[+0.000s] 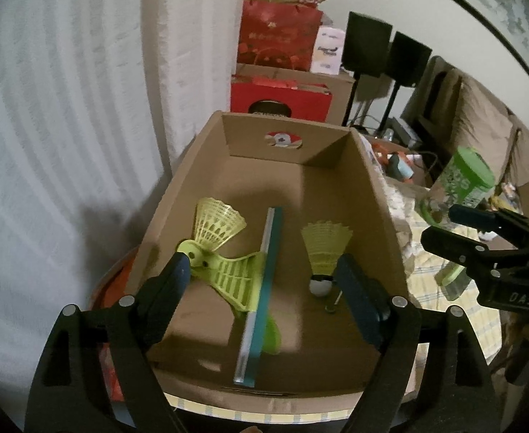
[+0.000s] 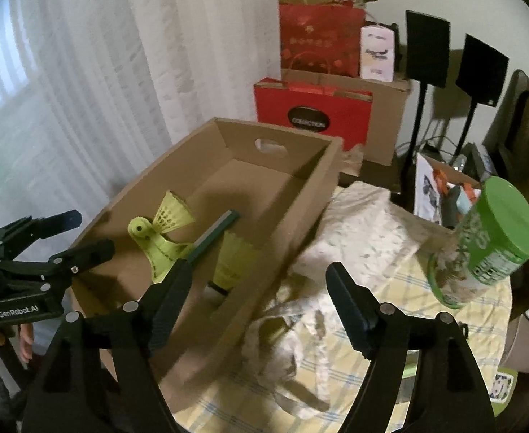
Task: Organize objects
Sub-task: 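Withdraw both tools from the box back toward the table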
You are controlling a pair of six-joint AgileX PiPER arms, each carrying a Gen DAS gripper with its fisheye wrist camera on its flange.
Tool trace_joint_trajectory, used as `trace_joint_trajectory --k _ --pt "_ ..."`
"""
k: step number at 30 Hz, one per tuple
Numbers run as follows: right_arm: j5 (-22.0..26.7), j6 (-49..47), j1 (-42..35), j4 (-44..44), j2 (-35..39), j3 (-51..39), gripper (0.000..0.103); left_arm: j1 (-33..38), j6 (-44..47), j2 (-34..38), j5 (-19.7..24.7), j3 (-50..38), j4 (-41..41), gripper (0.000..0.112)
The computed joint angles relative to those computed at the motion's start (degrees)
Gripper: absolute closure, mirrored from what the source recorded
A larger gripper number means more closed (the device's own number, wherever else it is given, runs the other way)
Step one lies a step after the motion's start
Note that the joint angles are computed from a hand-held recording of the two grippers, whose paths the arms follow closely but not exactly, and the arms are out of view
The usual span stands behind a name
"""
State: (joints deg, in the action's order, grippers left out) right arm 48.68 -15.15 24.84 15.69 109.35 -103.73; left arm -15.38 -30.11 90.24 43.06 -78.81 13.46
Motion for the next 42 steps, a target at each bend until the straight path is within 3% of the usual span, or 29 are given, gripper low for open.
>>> trace_joint_trajectory --k 3,7,11,28,42 --pt "-1.5 0.3 -0.8 -0.9 -2.0 2.6 0.019 -0.9 -0.3 0.1 -0.1 -0.5 -0.2 0.016" --pt "-2.4 -0.3 -2.7 0.3 -4.1 5.6 0.014 -2.4 -0.6 0.6 0.0 -1.4 -0.2 0.011" --pt "-3.2 -0.5 -4.1 0.5 -5.8 8.2 0.001 -4.3 -1.5 1.1 0.5 -2.2 0.6 0.01" --pt "-7.9 -1.3 -10.6 0.7 -14.1 19.2 0.001 -11.0 -5.5 4.2 2.9 -6.9 3.3 0.01" --pt "-8.7 -4.5 -16.9 3.1 -17.1 23.5 0.001 -15.7 -7.8 7.5 3.4 -11.4 4.1 0.01"
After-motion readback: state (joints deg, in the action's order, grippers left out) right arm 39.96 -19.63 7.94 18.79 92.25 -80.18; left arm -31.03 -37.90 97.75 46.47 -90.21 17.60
